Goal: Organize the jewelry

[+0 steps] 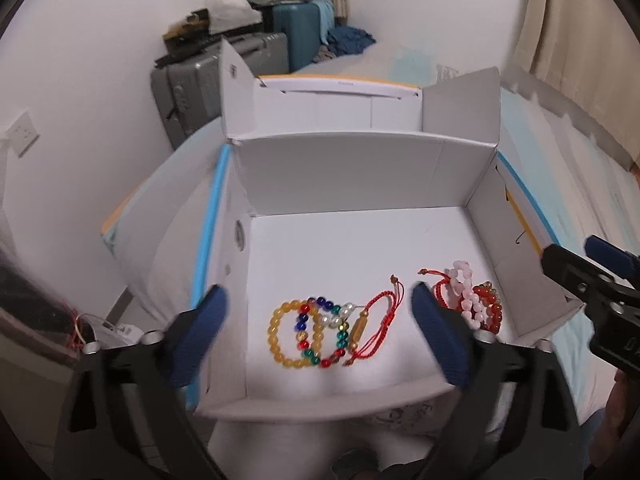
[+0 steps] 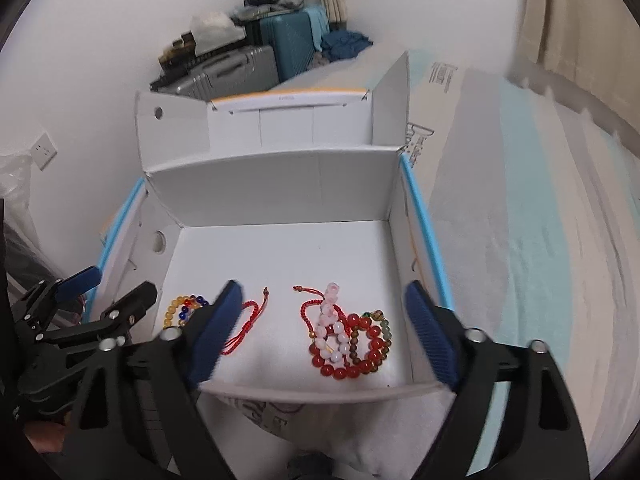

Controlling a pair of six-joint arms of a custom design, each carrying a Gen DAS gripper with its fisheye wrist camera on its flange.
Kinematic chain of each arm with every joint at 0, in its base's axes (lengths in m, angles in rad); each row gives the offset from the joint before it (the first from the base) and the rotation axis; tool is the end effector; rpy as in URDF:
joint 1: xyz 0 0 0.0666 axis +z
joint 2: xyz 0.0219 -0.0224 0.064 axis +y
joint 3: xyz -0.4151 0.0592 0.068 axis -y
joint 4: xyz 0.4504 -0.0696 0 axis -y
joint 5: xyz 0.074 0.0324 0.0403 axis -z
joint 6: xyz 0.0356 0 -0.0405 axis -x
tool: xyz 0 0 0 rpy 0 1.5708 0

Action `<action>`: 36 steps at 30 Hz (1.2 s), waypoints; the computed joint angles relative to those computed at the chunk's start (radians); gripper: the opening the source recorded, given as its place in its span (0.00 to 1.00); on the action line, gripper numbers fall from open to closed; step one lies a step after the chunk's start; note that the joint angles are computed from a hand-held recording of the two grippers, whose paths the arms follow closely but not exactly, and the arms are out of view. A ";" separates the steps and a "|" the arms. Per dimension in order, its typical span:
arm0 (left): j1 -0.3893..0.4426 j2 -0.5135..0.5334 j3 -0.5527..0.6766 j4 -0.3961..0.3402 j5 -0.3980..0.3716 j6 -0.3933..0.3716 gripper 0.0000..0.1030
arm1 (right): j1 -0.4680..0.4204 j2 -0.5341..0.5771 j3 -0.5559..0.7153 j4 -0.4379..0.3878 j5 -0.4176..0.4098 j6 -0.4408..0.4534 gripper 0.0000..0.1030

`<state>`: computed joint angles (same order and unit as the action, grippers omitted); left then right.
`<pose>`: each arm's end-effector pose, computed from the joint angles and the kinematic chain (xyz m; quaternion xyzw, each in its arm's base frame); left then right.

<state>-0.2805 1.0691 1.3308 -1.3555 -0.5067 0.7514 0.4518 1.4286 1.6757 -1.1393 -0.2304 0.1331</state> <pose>0.3555 -0.0848 0.5503 -0.2770 0.9009 0.0990 0.3191 0.4781 0.2406 0.5766 -0.3067 0.8859 0.1595 0.3092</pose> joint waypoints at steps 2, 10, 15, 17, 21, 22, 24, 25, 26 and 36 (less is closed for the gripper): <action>-0.030 -0.024 -0.011 -0.009 -0.028 0.036 0.94 | -0.008 -0.037 -0.034 0.021 0.008 0.012 0.89; -0.158 -0.082 -0.049 -0.055 -0.109 0.150 0.94 | -0.048 -0.164 -0.173 0.068 0.011 0.019 0.93; -0.203 -0.107 -0.083 -0.049 -0.116 0.192 0.94 | -0.062 -0.216 -0.232 0.066 0.012 0.034 0.93; -0.223 -0.106 -0.087 -0.063 -0.131 0.204 0.94 | -0.062 -0.231 -0.248 0.070 0.019 0.037 0.93; -0.249 -0.105 -0.094 -0.084 -0.141 0.235 0.94 | -0.064 -0.244 -0.263 0.068 0.016 0.040 0.93; -0.254 -0.107 -0.096 -0.085 -0.141 0.240 0.94 | -0.065 -0.246 -0.265 0.066 0.012 0.037 0.93; -0.264 -0.105 -0.097 -0.095 -0.148 0.255 0.94 | -0.064 -0.248 -0.267 0.067 0.017 0.038 0.93; -0.266 -0.104 -0.097 -0.099 -0.148 0.254 0.94 | -0.065 -0.249 -0.269 0.068 0.016 0.036 0.93; -0.267 -0.105 -0.098 -0.097 -0.146 0.254 0.94 | -0.064 -0.249 -0.270 0.065 0.017 0.037 0.93; -0.271 -0.106 -0.096 -0.103 -0.142 0.271 0.94 | -0.062 -0.251 -0.277 0.070 0.024 0.034 0.93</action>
<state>-0.5519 0.9630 1.2351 -1.4587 -0.6487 1.0226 0.3901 1.1773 1.3991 -1.0697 -0.2063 0.1676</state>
